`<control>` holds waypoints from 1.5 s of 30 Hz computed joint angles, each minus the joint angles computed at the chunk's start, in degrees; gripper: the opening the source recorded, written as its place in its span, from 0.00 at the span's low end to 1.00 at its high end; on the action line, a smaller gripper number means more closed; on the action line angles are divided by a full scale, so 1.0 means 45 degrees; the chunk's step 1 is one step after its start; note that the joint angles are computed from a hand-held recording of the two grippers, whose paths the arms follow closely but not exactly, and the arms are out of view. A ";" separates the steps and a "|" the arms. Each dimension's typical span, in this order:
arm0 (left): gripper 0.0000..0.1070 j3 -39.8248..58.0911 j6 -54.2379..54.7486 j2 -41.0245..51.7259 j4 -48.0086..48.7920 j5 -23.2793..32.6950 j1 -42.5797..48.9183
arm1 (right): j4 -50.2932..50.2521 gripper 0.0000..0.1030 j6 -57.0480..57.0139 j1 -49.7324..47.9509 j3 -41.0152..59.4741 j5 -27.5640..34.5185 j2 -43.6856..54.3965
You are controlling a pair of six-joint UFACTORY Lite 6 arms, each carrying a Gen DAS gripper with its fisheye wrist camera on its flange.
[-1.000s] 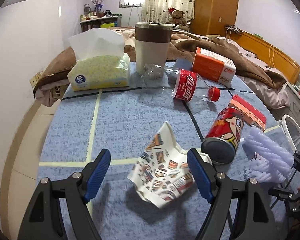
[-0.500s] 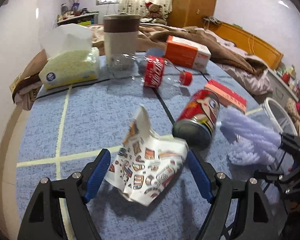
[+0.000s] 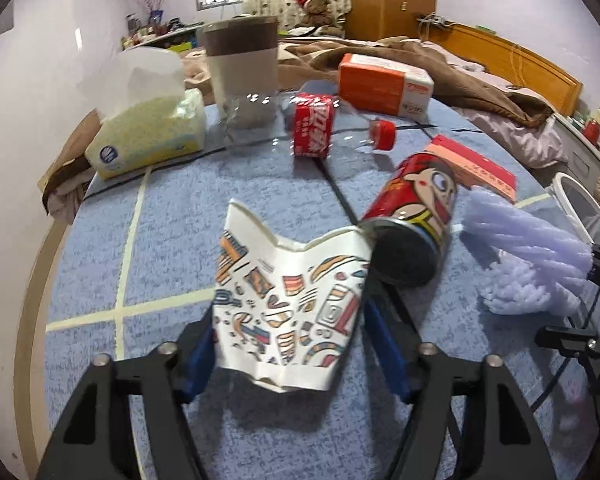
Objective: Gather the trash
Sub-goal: 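Grasp the patterned paper cup with the left tool while the right tool grasps the white foam net, then carry both items over the wastebasket and open both tools to drop them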
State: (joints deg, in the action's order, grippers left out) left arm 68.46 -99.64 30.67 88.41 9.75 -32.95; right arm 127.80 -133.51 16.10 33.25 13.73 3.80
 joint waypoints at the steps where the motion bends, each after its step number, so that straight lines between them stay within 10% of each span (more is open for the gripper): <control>1: 0.55 -0.0054 0.0054 -0.0042 -0.0140 0.0091 0.0002 | -0.0010 0.64 -0.0011 -0.0036 -0.0011 0.0042 -0.0006; 13: 0.54 -0.1498 -0.2836 -0.1199 0.1385 0.1245 -0.0826 | 0.0127 0.28 -0.0334 -0.0137 -0.0487 0.0317 -0.0527; 45: 0.54 -0.2498 -0.2390 -0.3844 -0.2104 0.5085 -0.6080 | -1.0812 0.27 0.8768 -0.4512 -0.4934 0.3457 -0.8446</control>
State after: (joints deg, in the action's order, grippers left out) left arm 57.21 -110.39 13.37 78.94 32.63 -60.31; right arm 79.15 -94.06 -4.20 11.05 29.29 -34.21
